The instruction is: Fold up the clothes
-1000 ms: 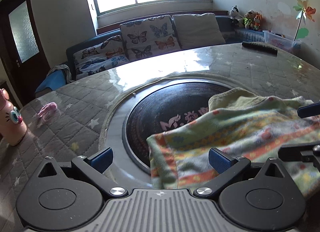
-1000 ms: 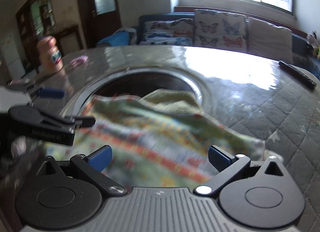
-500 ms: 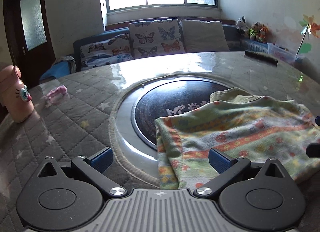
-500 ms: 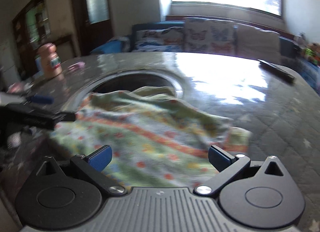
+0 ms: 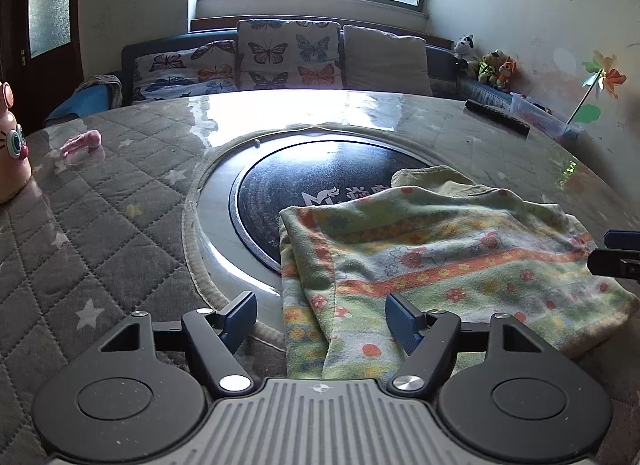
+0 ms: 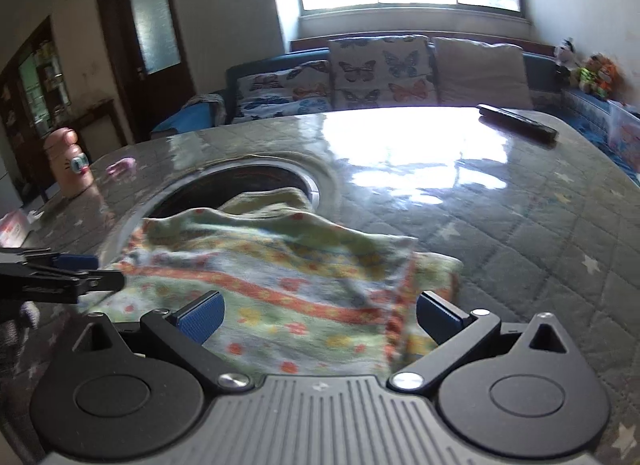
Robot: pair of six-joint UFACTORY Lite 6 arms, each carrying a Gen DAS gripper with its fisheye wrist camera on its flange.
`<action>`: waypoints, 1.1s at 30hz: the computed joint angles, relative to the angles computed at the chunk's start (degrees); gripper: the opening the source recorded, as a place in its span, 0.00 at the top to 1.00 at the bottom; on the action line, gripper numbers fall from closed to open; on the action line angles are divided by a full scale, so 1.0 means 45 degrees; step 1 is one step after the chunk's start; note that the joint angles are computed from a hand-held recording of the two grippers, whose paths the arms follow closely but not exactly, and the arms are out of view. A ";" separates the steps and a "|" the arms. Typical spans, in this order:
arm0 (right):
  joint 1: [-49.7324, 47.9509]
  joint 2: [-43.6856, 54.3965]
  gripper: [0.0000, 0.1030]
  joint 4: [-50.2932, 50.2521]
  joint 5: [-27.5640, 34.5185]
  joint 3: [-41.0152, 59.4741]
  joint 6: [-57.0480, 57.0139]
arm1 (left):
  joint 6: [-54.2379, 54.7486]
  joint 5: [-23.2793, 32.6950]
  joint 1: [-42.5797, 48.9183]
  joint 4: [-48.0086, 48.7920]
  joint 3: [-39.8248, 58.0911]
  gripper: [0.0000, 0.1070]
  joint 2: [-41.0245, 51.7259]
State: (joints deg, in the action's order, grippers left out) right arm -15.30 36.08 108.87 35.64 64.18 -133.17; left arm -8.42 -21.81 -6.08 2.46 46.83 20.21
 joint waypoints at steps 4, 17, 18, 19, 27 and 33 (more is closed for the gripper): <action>-0.0401 0.0466 0.00 0.0334 -0.0239 0.0370 0.0086 | -0.2493 -0.0229 0.0384 0.2606 -0.0017 0.56 0.0002; -0.1217 0.1577 0.02 -0.0051 -0.0022 0.1195 0.0994 | -0.1860 -0.0202 0.0124 0.1848 -0.0088 0.65 -0.0058; -0.1136 0.1561 0.04 0.0001 0.0002 0.1152 0.0892 | -0.2369 -0.0227 0.0208 0.2377 -0.0029 0.68 -0.0001; -0.1055 0.1545 0.05 0.0052 0.0026 0.1110 0.0790 | -0.2831 -0.0252 0.0275 0.2812 0.0019 0.72 0.0045; -0.0544 0.1728 0.55 -0.0069 0.0346 0.1343 0.0765 | -0.3402 -0.0472 0.0384 0.3281 -0.0019 0.81 0.0047; -0.1141 0.1864 0.90 -0.1138 0.0972 0.1660 0.2141 | -0.3648 -0.0351 0.0287 0.3348 -0.0052 0.90 -0.0392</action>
State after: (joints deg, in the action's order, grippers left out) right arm -20.44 44.46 103.74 40.01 71.65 -123.54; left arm -24.83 -23.39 -4.79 17.52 46.59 18.44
